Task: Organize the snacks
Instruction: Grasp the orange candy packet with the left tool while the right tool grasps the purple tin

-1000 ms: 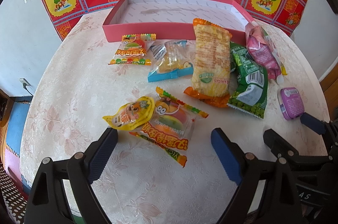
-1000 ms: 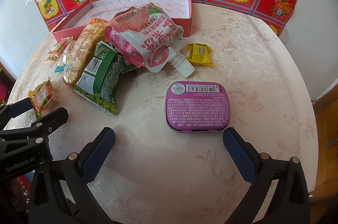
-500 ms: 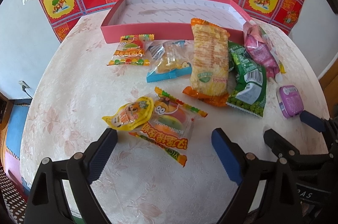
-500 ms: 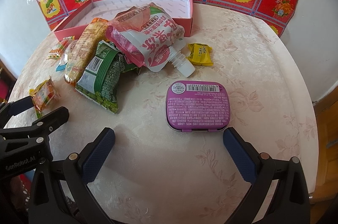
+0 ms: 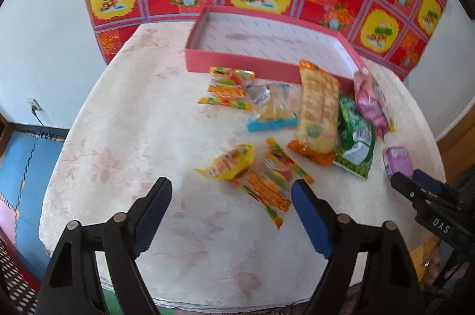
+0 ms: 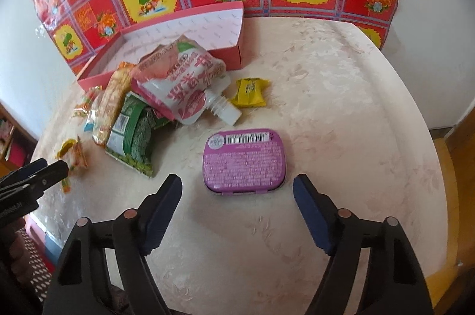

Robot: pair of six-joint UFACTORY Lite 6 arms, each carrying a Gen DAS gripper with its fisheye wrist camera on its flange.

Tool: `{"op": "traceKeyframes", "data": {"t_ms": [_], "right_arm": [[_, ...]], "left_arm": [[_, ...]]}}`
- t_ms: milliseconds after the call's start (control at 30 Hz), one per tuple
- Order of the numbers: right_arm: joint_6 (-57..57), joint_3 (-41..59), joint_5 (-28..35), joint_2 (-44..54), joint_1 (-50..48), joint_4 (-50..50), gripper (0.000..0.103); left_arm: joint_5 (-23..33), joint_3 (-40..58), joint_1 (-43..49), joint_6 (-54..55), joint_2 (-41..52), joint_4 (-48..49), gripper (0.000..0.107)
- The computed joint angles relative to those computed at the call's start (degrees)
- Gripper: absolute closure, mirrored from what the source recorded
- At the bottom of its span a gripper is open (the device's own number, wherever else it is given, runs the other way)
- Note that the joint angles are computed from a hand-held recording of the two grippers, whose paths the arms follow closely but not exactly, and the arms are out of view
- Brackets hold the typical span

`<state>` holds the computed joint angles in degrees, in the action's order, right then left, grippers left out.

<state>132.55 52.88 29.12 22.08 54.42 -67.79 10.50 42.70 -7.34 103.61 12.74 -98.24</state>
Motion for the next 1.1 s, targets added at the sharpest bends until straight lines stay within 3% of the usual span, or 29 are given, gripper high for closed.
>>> {"op": "traceKeyframes", "data": {"t_ms": [167,367,500,800,933,1100], "right_arm": [[3.48,-1.11,-1.12,-0.4,-0.03,-4.32,0.025],[5.19,-1.24,-1.3,0.47,-0.32,-7.01,0.025],[5.77,-1.26,-3.51,1.0,-1.35,-8.02,0.025],[6.95,-0.7,-2.69,2.51,-1.42,-10.77,0.025],[6.32,0.1,-2.52,3.37,-2.04,-11.16,0.025],[5.54,0.93,-1.26,4.45,-1.94,-11.53,0.025]], "left_arm": [[3.33,1.49,1.12,-9.53,1.29,9.53,0.023],[3.58,0.44,0.1,-8.37,0.48,8.08,0.035],[8.29,3.53,-0.24,-18.51,4.4,18.18,0.035],[4.62,6.17,-4.33,-9.68,7.58,6.87,0.035],[2.88,7.21,-4.46,-7.6,8.41,4.4,0.054],[4.94,7.82,-2.76,-10.96,8.89,8.27,0.058]]}}
